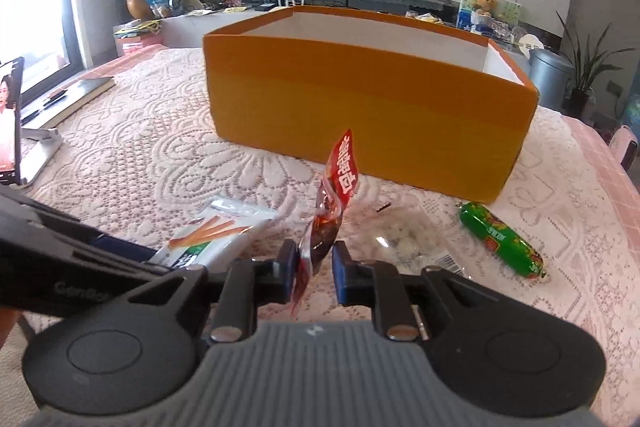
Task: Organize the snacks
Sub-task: 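Lift both held packs and carry them toward the orange box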
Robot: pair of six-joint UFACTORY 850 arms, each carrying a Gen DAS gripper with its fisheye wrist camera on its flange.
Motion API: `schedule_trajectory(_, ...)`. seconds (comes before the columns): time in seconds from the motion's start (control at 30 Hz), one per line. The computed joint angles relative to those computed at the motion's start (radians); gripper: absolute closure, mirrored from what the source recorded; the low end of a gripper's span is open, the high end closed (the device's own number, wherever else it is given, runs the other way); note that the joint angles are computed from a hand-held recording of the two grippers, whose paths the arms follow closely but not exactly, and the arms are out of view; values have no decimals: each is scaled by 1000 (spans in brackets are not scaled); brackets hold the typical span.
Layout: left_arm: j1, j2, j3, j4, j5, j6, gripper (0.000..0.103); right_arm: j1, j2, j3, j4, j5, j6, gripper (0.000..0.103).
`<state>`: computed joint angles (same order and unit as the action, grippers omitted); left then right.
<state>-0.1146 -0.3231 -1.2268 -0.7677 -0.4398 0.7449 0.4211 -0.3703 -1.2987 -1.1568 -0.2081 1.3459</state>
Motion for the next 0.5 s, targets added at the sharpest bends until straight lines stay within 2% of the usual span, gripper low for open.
schedule_trajectory(0.13,3,6,6,-17,0,14,47,-5,-3,-3,-9,9,18,88)
schedule_trajectory(0.5,-7,62,26,-19,29,3,47,9,105,86,-417,2,378,90)
